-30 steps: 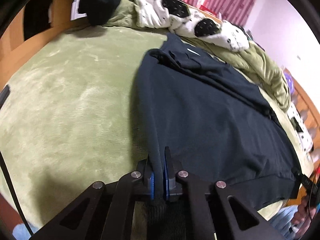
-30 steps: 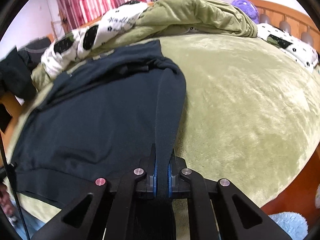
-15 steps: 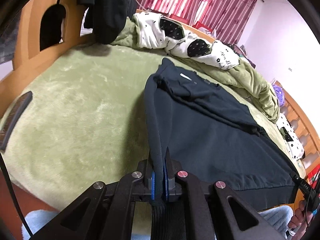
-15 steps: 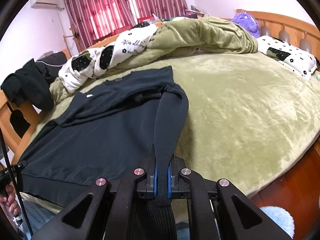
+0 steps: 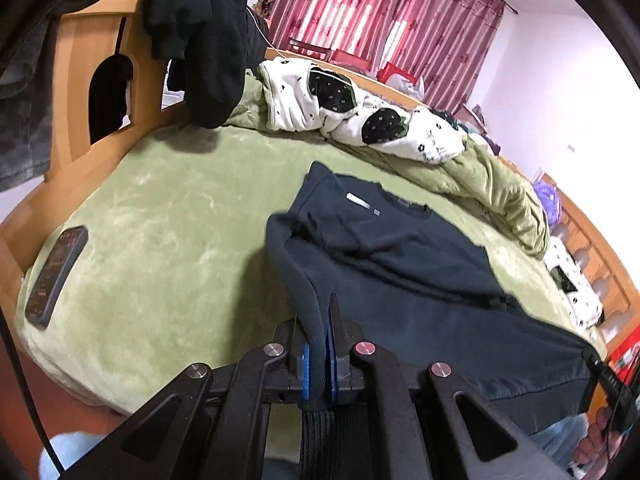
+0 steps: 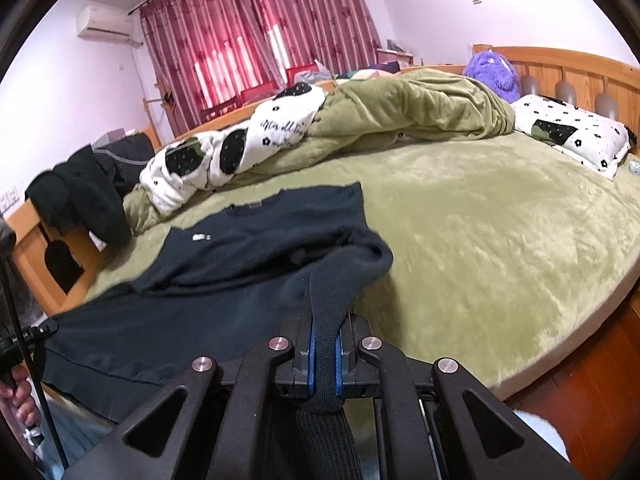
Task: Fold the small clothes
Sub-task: 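Lift the hem with both grippers and fold it toward the collar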
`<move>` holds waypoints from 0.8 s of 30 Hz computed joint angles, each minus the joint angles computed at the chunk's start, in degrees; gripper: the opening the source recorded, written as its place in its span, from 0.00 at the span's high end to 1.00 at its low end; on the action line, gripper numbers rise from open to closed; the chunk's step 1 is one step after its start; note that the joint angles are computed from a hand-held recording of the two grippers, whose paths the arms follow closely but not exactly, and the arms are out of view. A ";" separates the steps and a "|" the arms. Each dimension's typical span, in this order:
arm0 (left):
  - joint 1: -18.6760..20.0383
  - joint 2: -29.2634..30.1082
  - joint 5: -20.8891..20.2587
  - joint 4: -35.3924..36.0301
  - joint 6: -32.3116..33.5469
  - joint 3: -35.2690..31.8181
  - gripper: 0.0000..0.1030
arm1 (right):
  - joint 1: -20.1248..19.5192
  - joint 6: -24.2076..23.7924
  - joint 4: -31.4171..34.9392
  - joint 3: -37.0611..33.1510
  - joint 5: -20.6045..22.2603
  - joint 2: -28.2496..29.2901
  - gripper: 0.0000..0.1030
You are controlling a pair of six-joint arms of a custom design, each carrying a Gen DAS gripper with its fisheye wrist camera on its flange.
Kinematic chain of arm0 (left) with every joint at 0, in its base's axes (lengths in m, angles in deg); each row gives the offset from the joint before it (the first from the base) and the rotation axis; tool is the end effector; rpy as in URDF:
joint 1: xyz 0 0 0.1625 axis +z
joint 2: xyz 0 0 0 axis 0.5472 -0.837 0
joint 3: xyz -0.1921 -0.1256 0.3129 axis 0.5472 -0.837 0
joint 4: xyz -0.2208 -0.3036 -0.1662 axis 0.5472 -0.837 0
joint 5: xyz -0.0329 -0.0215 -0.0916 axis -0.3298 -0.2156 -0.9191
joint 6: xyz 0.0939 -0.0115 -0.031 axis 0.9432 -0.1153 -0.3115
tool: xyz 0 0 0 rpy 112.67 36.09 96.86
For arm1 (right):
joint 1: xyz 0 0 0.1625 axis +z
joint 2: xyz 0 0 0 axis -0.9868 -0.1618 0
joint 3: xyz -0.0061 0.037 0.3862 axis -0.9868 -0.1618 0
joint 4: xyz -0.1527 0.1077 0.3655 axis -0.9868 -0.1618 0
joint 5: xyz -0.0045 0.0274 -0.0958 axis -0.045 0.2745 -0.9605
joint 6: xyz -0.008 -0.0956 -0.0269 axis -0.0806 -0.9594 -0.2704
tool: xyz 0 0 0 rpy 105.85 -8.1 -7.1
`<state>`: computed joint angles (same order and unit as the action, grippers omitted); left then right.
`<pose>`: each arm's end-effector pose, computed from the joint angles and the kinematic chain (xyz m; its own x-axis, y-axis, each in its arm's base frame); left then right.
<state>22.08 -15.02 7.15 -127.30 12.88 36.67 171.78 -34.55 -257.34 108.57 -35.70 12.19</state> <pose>-0.1332 -0.5493 0.2479 -0.9022 -0.0802 -0.4237 0.2810 0.6361 -0.7187 0.1051 -0.4911 0.2789 -0.8599 0.1199 0.4961 -0.3611 0.5440 -0.7574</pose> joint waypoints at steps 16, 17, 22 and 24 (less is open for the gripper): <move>5.47 22.62 -0.26 2.74 12.47 -33.70 0.93 | 0.25 -6.58 2.30 -26.48 -1.71 16.72 0.94; 6.06 24.44 -0.41 4.06 12.66 -36.50 0.93 | -0.05 -6.57 3.17 -28.83 -1.95 18.28 0.94; 8.49 32.72 -1.51 9.36 13.83 -49.41 0.93 | -1.26 -4.23 9.92 -40.80 -2.36 25.49 0.94; 9.46 36.13 -2.10 12.38 14.31 -55.19 0.93 | -1.61 -4.54 11.76 -45.64 -2.36 28.49 0.94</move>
<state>31.54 21.11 5.04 -114.92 27.19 -18.53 170.17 -39.10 -245.58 62.93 -38.06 40.67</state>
